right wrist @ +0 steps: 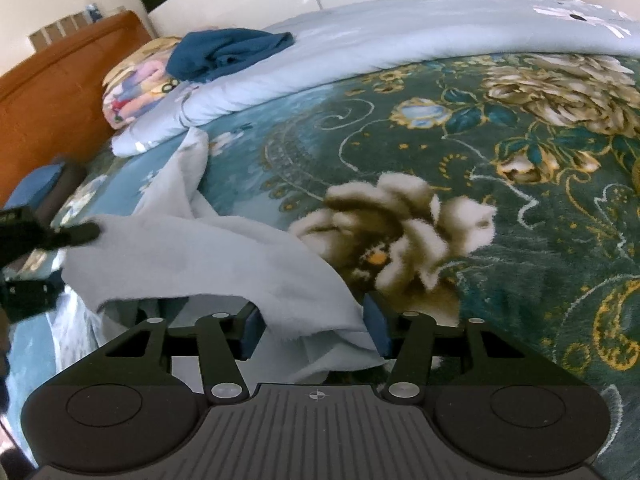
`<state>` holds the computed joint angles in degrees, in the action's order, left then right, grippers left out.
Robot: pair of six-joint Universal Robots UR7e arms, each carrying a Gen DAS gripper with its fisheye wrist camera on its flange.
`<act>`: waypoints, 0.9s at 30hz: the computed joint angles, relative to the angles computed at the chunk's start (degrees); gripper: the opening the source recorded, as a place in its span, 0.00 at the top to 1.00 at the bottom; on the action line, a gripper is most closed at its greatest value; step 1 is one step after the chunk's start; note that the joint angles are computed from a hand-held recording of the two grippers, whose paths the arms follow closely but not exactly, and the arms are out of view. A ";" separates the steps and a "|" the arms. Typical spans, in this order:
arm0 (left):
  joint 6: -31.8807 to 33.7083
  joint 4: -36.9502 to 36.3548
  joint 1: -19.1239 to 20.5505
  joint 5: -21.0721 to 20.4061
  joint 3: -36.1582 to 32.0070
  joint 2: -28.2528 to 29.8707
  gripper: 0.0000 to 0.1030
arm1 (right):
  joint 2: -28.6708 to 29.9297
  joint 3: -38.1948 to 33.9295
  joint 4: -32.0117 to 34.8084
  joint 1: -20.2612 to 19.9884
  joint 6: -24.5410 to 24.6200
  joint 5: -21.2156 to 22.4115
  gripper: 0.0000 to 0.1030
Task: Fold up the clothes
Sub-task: 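Lift the shirt high with both grippers, holding two corners apart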
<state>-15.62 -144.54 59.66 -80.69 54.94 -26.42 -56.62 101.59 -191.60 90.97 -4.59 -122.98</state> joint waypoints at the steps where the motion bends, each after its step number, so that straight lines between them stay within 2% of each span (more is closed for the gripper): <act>1: -0.19 -0.87 -0.11 0.22 0.01 0.07 0.82 | 0.14 -0.09 -0.12 0.11 -0.40 -0.27 0.54; 2: -0.36 -1.77 -0.23 0.45 0.04 0.13 0.90 | 0.27 -0.17 -0.26 0.21 -0.81 -0.53 0.61; 4: -0.61 -3.68 -0.52 0.85 0.29 0.11 0.93 | 0.43 -0.30 -0.55 0.29 -0.99 -0.67 0.73; 8: -1.80 -7.55 -0.89 -0.06 1.05 -0.27 0.96 | -0.09 0.50 -3.54 -0.16 1.64 2.95 0.83; 11: -2.13 -9.35 -0.95 -2.14 1.45 -1.09 0.97 | 1.34 0.37 -11.07 1.02 -0.28 2.01 0.85; 13: -1.86 -10.13 -1.00 -3.57 1.68 -1.82 0.97 | 3.14 -0.04 -18.01 2.23 -3.80 1.18 0.85; 17: 0.41 -9.91 -1.55 -4.82 0.81 -3.02 0.97 | 10.36 -6.76 -31.19 6.54 -15.05 -6.37 0.87; 18: 1.19 -9.70 -1.75 -4.81 0.27 -3.19 0.97 | 11.40 -8.30 -32.63 7.23 -16.29 -7.03 0.87; 23: 4.06 -7.85 -2.73 -4.22 -4.26 -3.06 0.97 | 15.85 -19.11 -31.86 10.55 -22.08 -12.39 0.88; 27: 5.20 -6.46 -3.73 -4.04 -9.53 -1.98 0.97 | 19.96 -29.89 -33.75 13.44 -32.38 -15.44 0.89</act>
<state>-10.42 -151.00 55.93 -84.72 45.41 -28.39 -36.65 71.71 -225.34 104.41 -36.97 -138.42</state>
